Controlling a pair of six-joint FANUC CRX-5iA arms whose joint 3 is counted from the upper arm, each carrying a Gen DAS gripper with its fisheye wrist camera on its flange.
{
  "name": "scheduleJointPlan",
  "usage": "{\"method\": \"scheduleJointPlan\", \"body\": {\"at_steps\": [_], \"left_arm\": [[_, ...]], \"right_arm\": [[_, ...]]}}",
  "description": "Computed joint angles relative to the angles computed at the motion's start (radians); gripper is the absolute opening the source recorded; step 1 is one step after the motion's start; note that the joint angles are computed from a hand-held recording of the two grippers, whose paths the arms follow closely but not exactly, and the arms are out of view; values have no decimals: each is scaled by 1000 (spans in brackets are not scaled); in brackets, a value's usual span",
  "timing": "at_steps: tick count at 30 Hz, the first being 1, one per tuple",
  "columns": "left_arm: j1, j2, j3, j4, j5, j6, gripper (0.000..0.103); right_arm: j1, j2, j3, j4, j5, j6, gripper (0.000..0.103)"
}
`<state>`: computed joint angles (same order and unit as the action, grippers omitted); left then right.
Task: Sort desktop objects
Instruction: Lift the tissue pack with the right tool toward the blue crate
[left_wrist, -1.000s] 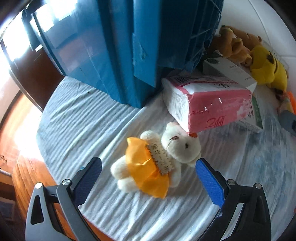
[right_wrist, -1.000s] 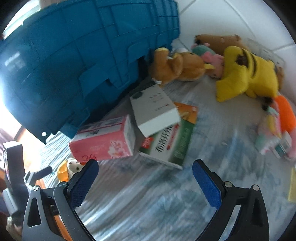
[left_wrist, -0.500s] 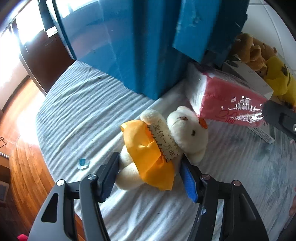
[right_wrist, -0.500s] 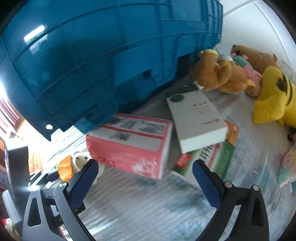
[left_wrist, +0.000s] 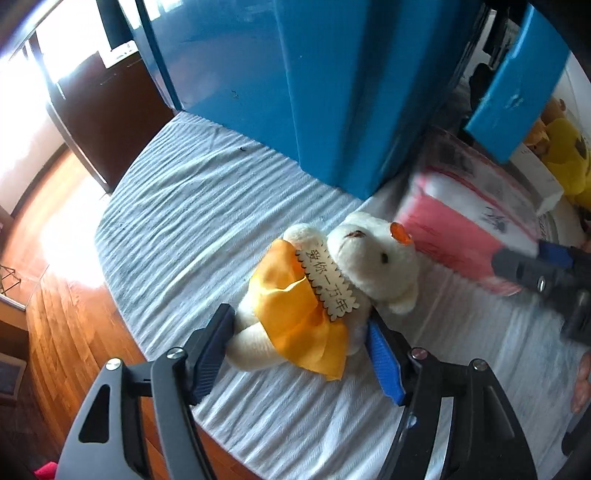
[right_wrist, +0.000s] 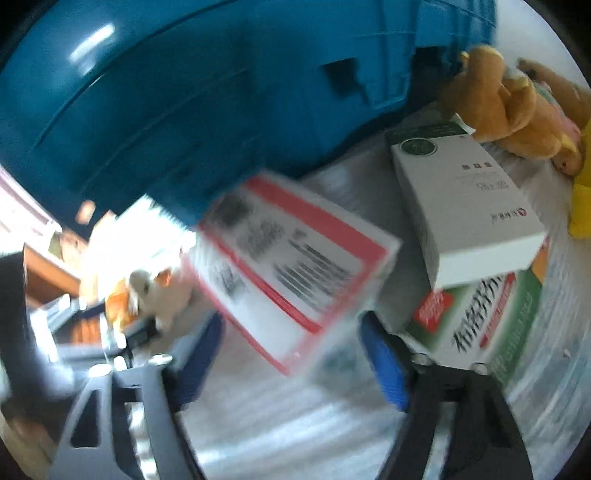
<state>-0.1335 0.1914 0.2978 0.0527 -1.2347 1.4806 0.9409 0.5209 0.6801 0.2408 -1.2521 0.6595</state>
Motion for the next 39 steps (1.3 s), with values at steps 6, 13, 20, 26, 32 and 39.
{"method": "scheduleJointPlan", "body": {"at_steps": [6,13,20,26,32,39], "left_arm": [[-8,-5,12,2,28,-64,83],[-26,43,36,-36,32,-36,91],[-19,15,-17,3,82,-9,63],[-43,-6,-11,-32,54,24,56],[-55,-47,-7,-19,35,13,56],[-80,-86,36,-4,21,-11,56]], "right_arm": [[-2,-2,13,76,-5,105,103],[-38,39,80,-1,39,353,103],[-49,79,94,-13,97,431,103],[-50,88,151,-44,53,410,95],[-15,1,73,6,30,308,94],[48,-92,7,143,-26,146,95]]}}
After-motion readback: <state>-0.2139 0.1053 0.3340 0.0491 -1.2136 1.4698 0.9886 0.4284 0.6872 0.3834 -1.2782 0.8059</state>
